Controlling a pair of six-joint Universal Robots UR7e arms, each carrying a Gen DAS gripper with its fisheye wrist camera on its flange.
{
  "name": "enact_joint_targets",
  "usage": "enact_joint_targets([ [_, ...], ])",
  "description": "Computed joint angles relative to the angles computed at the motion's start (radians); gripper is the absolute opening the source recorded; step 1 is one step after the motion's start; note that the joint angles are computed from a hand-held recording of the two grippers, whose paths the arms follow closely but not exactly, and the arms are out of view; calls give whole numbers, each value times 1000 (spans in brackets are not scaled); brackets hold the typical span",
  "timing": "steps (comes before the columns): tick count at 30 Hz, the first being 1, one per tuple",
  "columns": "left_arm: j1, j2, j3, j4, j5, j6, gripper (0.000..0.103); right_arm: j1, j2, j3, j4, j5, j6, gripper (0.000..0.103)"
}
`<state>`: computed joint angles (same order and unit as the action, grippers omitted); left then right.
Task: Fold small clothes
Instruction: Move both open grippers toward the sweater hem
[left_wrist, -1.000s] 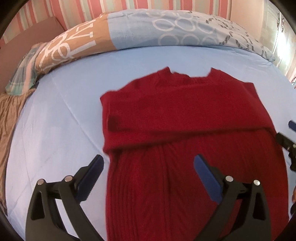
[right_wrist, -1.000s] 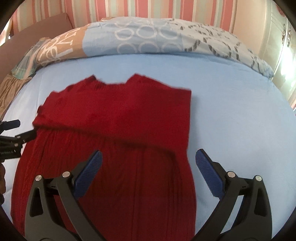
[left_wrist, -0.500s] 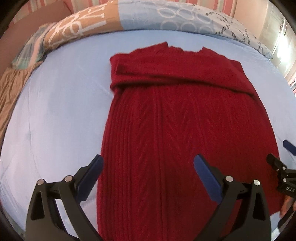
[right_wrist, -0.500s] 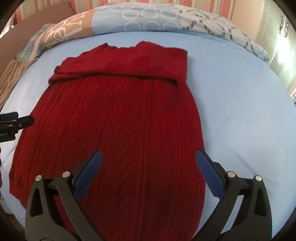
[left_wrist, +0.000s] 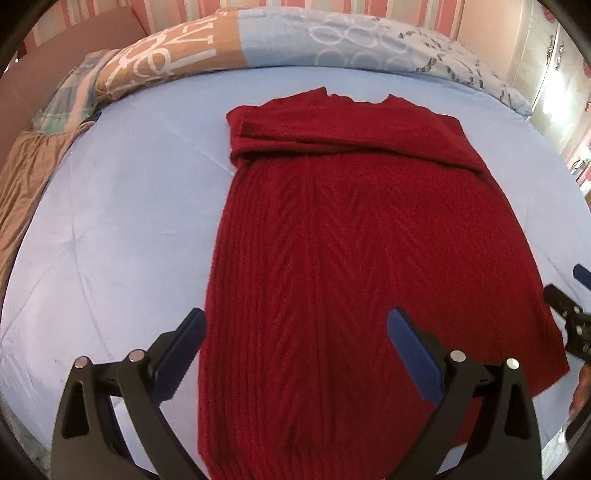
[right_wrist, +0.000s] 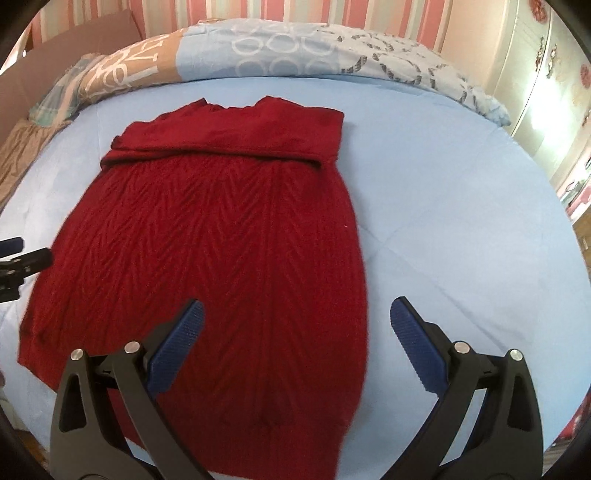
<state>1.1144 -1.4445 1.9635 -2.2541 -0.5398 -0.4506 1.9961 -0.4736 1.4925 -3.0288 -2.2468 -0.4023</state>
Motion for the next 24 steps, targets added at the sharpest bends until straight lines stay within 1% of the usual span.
enact_joint_targets([
  [1, -3, -16, 16, 25, 6, -28, 98, 0, -6, 9, 0, 1, -12, 100],
  [3, 3, -55, 43, 58, -37, -62, 98, 1, -9, 21, -12, 0, -46, 100],
  [5, 6, -105, 84, 55, -78, -93, 98, 3, -5, 30, -31, -11, -93, 100],
  [6, 2, -128, 107, 47, -81, -96, 98, 5, -2, 31, -31, -20, -105, 100],
  [7, -6, -148, 127, 55, -68, -102, 98, 6, 2, 29, -27, -29, -110, 100],
  [9, -11, -179, 152, 77, -60, -101, 99, 8, 7, 25, -18, -35, -105, 100],
  [11, -5, -198, 162, 84, -85, -89, 99, 8, 9, 21, -8, -26, -87, 100],
  [13, -5, -218, 179, 95, -84, -88, 99, 7, 16, 10, 1, -19, -80, 100],
  [15, 1, -228, 186, 124, -80, -100, 99, 10, 35, -13, 5, -30, -96, 100],
  [16, 5, -238, 189, 155, -80, -124, 99, 11, 44, -24, 0, -37, -104, 100],
  [18, 18, -256, 199, 161, -110, -139, 99, 14, 55, -43, 2, -45, -105, 100],
  [21, 31, -292, 220, 157, -162, -157, 99, 17, 61, -64, 18, -33, -91, 100],
  [22, 35, -300, 224, 160, -181, -163, 99, 18, 64, -71, 25, -28, -96, 100],
  [24, 35, -305, 229, 173, -196, -180, 98, 22, 71, -79, 20, -29, -126, 100],
])
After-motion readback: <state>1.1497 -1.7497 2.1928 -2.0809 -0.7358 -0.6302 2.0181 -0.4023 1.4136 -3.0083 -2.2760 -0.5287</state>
